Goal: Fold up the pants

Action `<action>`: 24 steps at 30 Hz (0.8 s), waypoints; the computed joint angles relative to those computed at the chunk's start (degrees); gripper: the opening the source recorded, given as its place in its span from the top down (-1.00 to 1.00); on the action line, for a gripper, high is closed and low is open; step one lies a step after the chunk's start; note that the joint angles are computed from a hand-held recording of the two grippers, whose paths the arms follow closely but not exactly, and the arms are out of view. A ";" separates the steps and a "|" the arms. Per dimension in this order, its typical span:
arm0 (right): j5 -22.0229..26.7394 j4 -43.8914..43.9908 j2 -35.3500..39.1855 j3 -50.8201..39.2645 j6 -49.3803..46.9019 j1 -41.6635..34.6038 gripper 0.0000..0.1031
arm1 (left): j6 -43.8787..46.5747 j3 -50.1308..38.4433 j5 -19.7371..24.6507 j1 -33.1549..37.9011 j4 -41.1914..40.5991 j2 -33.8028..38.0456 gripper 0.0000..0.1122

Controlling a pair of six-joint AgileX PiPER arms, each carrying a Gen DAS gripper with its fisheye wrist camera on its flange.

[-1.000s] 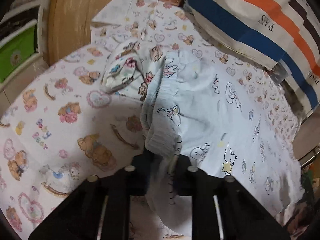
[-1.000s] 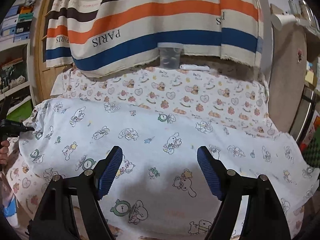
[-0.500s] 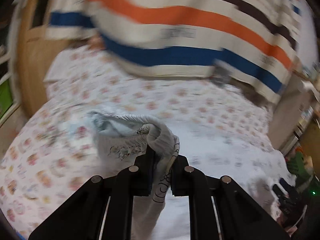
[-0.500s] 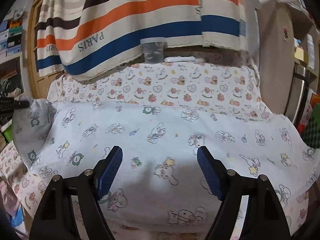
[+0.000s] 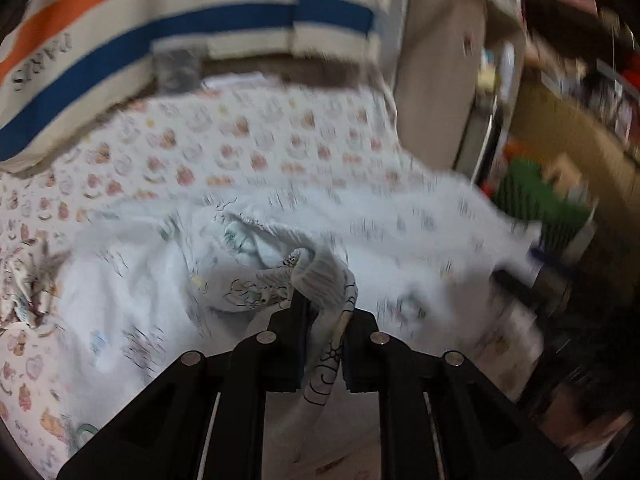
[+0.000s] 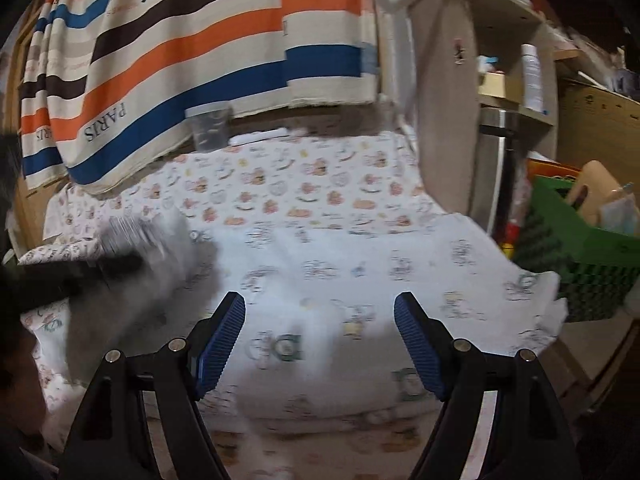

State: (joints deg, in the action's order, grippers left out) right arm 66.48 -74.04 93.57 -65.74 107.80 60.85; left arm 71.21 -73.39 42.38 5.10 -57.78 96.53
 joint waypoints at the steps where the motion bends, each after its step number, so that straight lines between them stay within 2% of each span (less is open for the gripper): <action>1: -0.11 -0.23 -0.25 0.45 -0.13 -0.20 -0.53 | 0.39 0.92 -1.15 -0.35 0.59 0.13 0.67; 2: -0.46 -0.34 -0.31 0.60 -0.39 -0.53 -0.53 | 2.58 2.73 -2.11 -0.04 -0.47 -0.49 0.61; 3: -1.23 -0.49 -0.30 0.63 -0.71 -1.09 -0.53 | 4.68 4.73 -3.28 0.42 -1.67 -1.67 0.37; 4: -2.05 -0.70 -0.24 0.61 -0.84 -1.60 -0.53 | 7.22 6.76 -4.31 1.28 -3.67 -3.12 0.04; 6: -4.28 -1.17 -0.22 0.19 -1.32 -2.74 -0.53 | 12.86 9.71 -2.22 5.92 -9.78 -5.76 -0.20; 9: -7.17 -2.66 0.43 -1.73 -2.23 -4.34 -0.53 | 14.19 10.18 0.60 12.72 -13.20 -7.10 -0.21; 11: -10.64 -3.33 1.38 -4.65 -4.71 -5.78 -0.53 | 14.57 10.19 0.03 16.09 -14.75 -7.18 -0.22; 13: -17.50 -2.00 2.45 -8.44 -9.95 -8.54 -0.53 | 13.60 9.06 -2.87 18.31 -15.17 -5.88 -0.23; 16: -23.43 6.63 6.90 -17.46 -23.52 -12.01 -0.53 | 9.38 6.23 -4.29 21.32 -12.42 -2.38 -0.23; 19: -23.33 18.97 14.23 -30.12 -40.27 -14.66 -0.53 | 4.30 3.61 -5.00 23.06 -8.55 1.36 -0.22; 21: -23.90 28.71 18.29 -37.33 -51.73 -16.65 -0.49 | 2.63 1.85 -2.23 24.68 -7.29 4.03 -0.22; 24: -19.06 42.70 28.35 -54.04 -68.92 -18.85 -0.48 | 1.29 0.63 1.00 25.43 -5.89 6.36 -0.22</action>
State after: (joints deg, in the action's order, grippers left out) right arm 47.42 -31.34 121.92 -119.78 38.88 42.00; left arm 72.50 -72.75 43.38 30.53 -63.68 102.89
